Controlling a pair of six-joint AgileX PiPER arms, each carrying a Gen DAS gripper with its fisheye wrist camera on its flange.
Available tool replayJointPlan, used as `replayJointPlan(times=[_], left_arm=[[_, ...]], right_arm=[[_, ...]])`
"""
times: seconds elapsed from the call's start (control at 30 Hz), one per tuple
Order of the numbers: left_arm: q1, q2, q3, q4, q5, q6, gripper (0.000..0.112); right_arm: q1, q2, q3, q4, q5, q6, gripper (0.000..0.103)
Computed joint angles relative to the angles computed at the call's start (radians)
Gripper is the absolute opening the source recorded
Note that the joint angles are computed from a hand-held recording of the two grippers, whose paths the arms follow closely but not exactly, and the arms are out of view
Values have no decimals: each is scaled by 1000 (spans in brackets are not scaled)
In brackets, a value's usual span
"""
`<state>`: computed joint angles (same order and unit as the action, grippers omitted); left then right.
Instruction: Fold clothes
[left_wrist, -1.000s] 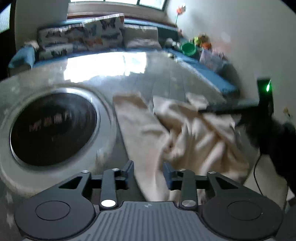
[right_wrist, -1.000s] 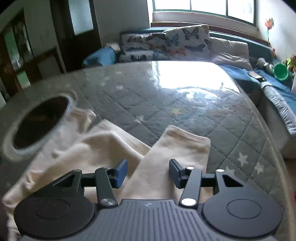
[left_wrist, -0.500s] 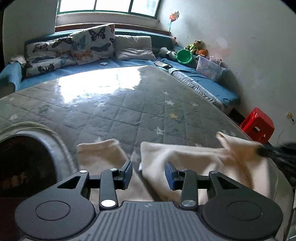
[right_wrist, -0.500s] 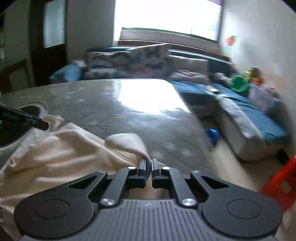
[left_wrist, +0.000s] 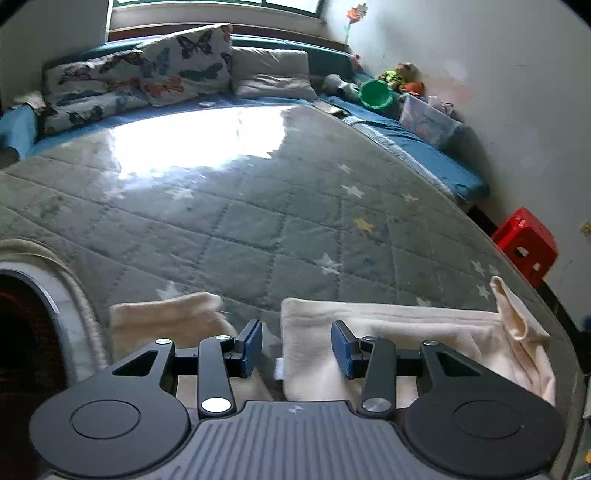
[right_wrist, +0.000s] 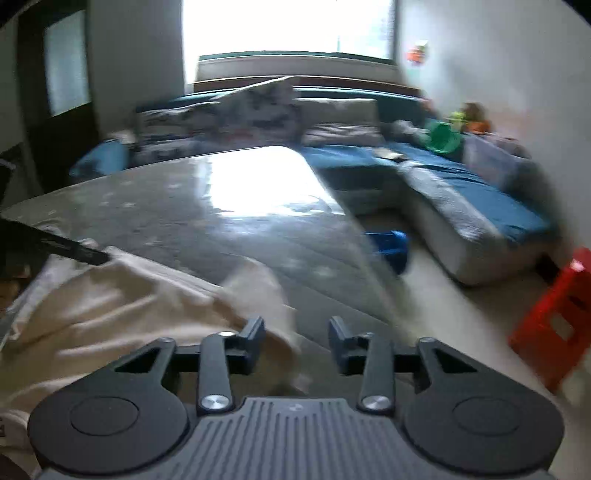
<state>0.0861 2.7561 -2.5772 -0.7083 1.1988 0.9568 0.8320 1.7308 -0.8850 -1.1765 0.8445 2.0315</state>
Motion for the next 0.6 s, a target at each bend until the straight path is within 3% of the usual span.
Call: replayJointPlan(times=[0.13, 0.2, 0.27, 0.33, 0.43, 0.53, 0.6], left_arm=[[-3, -1, 6, -12, 8, 28, 42], [-7, -23, 52, -22, -11, 69, 42], [-12, -47, 107, -32, -38, 116, 24], [-15, -55, 130, -38, -54, 136, 14], [-12, -86, 198, -65, -103, 170, 6], [-7, -155, 332, -119, -219, 253, 4], [2, -164, 341, -135, -244, 257, 4]], right_arm=[[-104, 64, -55, -56, -178, -66, 48], [-110, 110, -95, -40, -158, -111, 45], [-116, 155, -137, -23, -136, -157, 35], [-118, 164, -143, -11, -120, -159, 16], [-107, 140, -118, 5, -78, -121, 11], [-70, 122, -110, 63, 47, -129, 11], [-57, 120, -116, 109, 126, -158, 12]])
